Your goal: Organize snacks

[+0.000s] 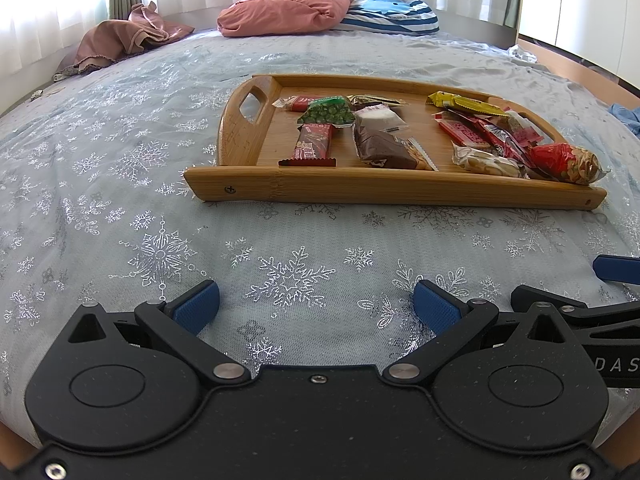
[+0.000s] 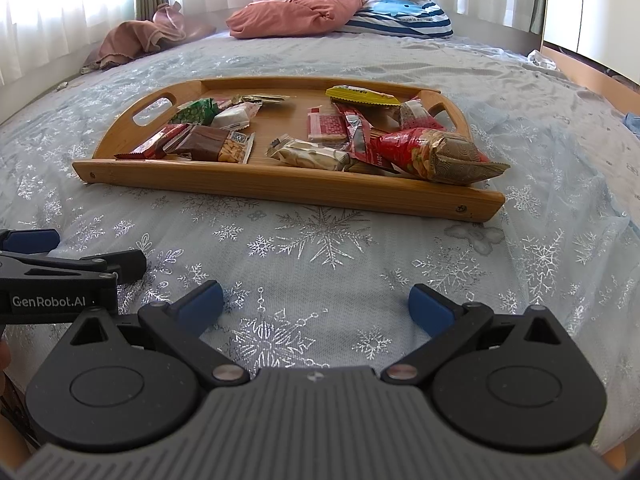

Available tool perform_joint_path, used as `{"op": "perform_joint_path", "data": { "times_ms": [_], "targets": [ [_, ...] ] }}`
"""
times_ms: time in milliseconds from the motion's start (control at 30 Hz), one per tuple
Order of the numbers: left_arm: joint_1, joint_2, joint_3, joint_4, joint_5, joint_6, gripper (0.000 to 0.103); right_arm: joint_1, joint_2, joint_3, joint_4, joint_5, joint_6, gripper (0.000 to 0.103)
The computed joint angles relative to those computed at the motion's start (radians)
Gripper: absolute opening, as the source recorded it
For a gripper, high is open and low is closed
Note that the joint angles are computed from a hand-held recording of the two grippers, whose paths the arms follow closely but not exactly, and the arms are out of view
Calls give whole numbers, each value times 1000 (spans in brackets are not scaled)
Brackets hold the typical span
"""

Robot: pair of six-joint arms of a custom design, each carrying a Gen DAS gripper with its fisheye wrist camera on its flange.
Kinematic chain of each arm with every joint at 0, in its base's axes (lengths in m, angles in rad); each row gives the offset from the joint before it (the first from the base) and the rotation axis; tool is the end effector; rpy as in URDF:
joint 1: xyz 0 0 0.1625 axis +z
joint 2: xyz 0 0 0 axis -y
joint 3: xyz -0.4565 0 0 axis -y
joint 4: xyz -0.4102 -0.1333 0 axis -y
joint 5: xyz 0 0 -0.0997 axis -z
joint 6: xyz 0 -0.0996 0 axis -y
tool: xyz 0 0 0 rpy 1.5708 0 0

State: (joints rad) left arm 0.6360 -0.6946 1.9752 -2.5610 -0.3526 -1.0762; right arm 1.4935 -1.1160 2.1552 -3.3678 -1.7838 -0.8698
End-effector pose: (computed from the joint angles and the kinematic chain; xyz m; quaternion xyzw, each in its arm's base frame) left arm -0.3108 -0.5114 0.0001 0.0252 0.8154 -0.4145 0.4035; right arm 0.0696 -0.5548 0.2168 0.3203 -0.8674 0.2823 0.2556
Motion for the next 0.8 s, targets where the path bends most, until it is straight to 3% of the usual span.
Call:
{"op": "perform_joint_path", "data": {
  "times_ms": [800],
  "targets": [
    [0, 1, 0, -10, 2, 10, 103, -3, -1, 4, -9, 7, -4, 103]
  ]
}}
